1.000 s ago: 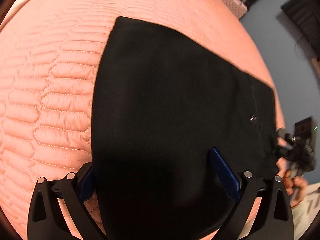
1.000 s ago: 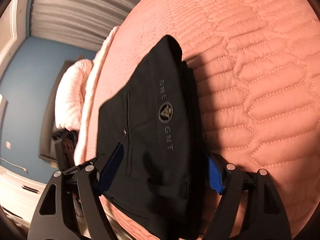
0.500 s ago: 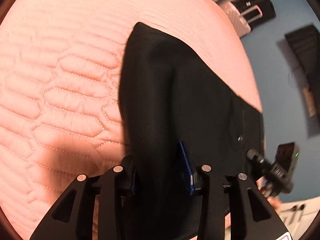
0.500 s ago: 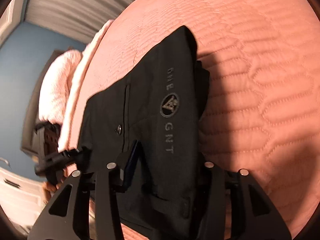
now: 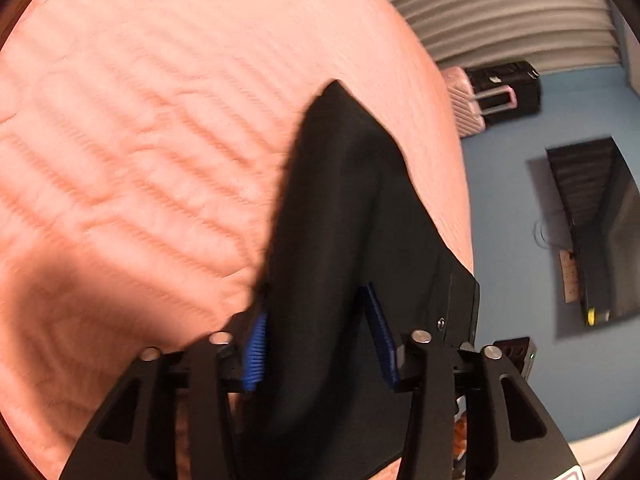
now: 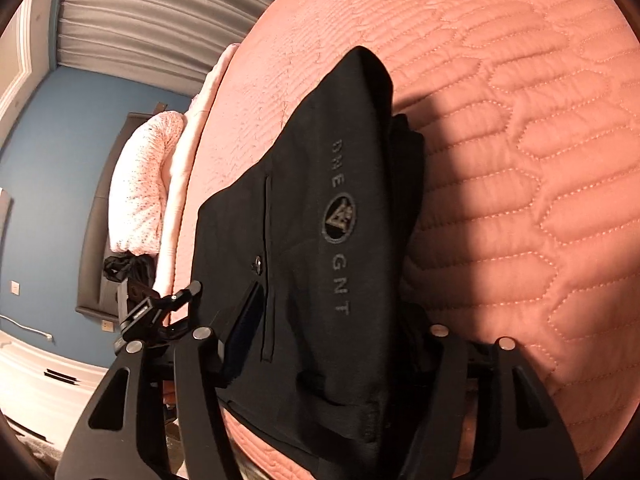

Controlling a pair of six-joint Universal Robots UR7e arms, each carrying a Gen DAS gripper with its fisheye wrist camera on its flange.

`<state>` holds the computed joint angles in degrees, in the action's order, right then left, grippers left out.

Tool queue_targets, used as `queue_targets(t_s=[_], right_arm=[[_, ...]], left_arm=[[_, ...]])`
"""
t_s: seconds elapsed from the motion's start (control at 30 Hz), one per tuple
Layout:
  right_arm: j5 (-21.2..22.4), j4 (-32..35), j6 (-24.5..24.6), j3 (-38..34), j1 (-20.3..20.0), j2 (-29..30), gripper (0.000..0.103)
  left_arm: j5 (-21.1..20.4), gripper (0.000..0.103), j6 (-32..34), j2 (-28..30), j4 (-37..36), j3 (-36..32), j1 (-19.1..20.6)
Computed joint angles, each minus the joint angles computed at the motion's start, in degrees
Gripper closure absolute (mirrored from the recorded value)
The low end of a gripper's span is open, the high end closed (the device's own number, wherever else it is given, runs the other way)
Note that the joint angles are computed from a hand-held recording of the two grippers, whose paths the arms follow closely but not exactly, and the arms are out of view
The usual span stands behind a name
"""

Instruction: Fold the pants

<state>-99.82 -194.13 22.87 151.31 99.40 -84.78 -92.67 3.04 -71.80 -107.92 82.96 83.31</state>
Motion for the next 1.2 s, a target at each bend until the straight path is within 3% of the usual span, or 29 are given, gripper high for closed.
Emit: queue_targets(t_s=[0.03,0.07,0.1,0.17,0.23,0.33,0.47,0.53,0.57,0.6,0.63,0.7,0.77,0.87,1.0,1.07,1.13,1.17,1.2], right_arm=[[-2.49,0.63,-0.32,-1.04,1.67,1.11,0.051],[-6.07,2.60,-0.26,-2.39,3.65,1.94,0.064],[-8.81,4.34,0.43,-3.48,5.23,2.63,0.073],[-9.99,3.33,1.81,-3.89,6.82,2.64,0.079],[-14.63,5.31,1.88,-6.23,10.96,3.06,0.080],[-19.32,7.33,-1.45,-11.68,16.19,5.15,0.081],[-19.25,5.38,-7.32,-18.05,16.56,7.83,0.081],[-19.61,3.06,-9.06,-21.09,14.85,10.15,0.076],[-19.39,3.21,-9.79,-22.54,13.26,11.19,0.064],[-20.72,5.75,-10.16,-24.29,11.47,12.50,0.052],[-22.92,9.58,-8.48,-25.61,10.18,13.20,0.052],[-28.36,14.60,-5.27,-26.30,8.23,13.94,0.052],[-34.25,13.90,-3.97,-25.04,8.88,13.84,0.051],[-31.50,8.86,-7.59,-25.72,10.77,14.95,0.051],[-24.22,12.38,-16.35,-37.45,11.55,24.25,0.052],[-22.00,14.71,-18.52,-41.74,10.02,27.97,0.053],[-23.40,20.53,-18.80,-44.55,8.03,30.08,0.070],[-22.32,19.84,-19.44,-43.44,6.66,29.11,0.096],[-21.73,19.44,-17.88,-42.31,5.96,27.65,0.101]], left_arm=[[2.84,0.061,1.72,-0.56,-0.94,1.40,-1.39],[5.39,0.067,3.36,-1.02,-1.59,2.49,-2.74],[5.54,0.092,4.61,-1.10,-0.69,2.46,-3.69],[6.13,0.093,6.08,-1.93,-1.31,2.60,-5.33],[7.94,0.094,9.39,-2.91,-3.23,3.17,-7.38],[7.33,0.096,14.61,-1.84,-5.65,0.29,-9.92],[7.03,0.096,16.45,2.73,-8.70,-7.09,-10.77],[9.99,0.086,18.54,6.26,-9.85,-11.43,-10.98],[12.88,0.079,18.88,8.13,-10.19,-13.06,-11.08],[18.18,0.052,17.81,10.69,-10.12,-14.93,-11.26],[24.18,0.043,16.53,12.83,-10.20,-16.20,-11.39],[34.15,0.045,14.83,15.77,-10.03,-17.47,-10.77],[36.99,0.047,12.37,16.01,-8.48,-18.50,-9.59],[30.67,0.045,13.60,14.93,-9.13,-18.00,-10.12],[27.61,0.036,14.87,19.05,-6.35,-18.93,-13.58],[29.53,0.036,13.74,22.25,-3.85,-19.79,-14.74],[33.30,0.033,13.27,25.94,-1.00,-22.19,-13.91],[31.79,0.033,14.32,25.69,-2.08,-22.01,-13.53],[31.03,0.034,13.94,25.08,-2.09,-22.37,-13.40]])
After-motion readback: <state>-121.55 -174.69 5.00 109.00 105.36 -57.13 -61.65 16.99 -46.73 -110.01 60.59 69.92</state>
